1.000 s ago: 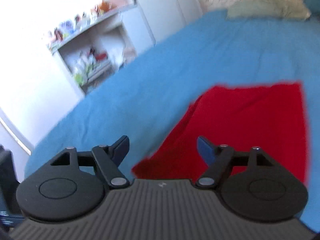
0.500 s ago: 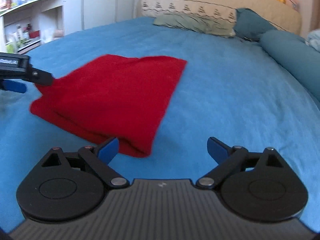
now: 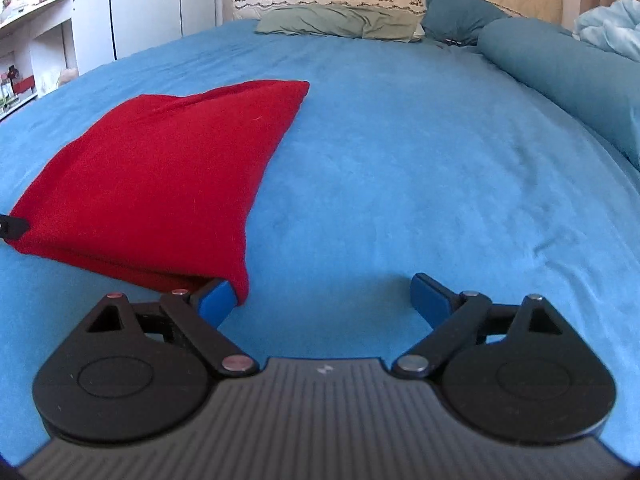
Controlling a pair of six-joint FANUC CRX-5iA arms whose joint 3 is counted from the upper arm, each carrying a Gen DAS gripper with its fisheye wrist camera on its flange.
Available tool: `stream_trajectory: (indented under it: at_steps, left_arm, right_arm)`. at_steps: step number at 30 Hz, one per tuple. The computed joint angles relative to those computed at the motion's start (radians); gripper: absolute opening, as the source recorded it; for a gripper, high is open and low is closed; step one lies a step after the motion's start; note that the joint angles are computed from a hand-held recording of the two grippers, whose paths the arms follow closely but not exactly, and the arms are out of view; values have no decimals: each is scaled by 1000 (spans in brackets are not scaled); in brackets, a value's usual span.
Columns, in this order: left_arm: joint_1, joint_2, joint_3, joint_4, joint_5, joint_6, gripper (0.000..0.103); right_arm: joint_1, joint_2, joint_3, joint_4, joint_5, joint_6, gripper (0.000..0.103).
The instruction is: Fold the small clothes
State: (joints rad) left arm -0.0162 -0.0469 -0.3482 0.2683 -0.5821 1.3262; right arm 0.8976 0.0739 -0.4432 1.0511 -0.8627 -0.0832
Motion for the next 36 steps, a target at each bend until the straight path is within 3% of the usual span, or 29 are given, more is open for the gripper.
stream_trajectory:
  at_steps: [6,10,12,14,16,21,24,29,31,33,35,36]
  left_arm:
    - [4,-37,42,-42,-86,47,92]
    - [19,-81,64,67,-49,-57,103]
    - [28,-56,97,188,-61,-177,103]
    - [41,33,188,301,-165,-254,103]
    - [59,156,283,420,-297,-275,103]
    - [55,331,416,397,-360,-147,98]
    - [55,374,412,426,-344,-141,94]
    - [51,408,363,535,-320,-188,75]
    - [45,415,364,526,-309,-190,74]
    - [43,412,348,552,-286,-208,71]
    - [44,407,349,540,-282,-200,45]
    - [43,404,344,541,-282,-206,41]
  right_arm:
    - [-6,-87,-34,-43,72,124,103]
    - [-43,-196,-45,-80,178,197,103]
    - [-75,-204,25,-207,214,307,103]
    - [-111,-183,113,-338,232,409,103]
    - [-158,-134,242,-555,230,578,103]
    - [-253,33,476,-859,151,748,103]
    - [-280,96,518,-933,172,758,103]
    - [-304,168,568,-1046,206,816,102]
    - [-302,197,598,-1051,182,826,99]
    - [-297,213,600,-1035,195,817,88]
    - [-297,218,607,-1057,206,840,65]
    - [-290,216,596,-1026,219,820,58]
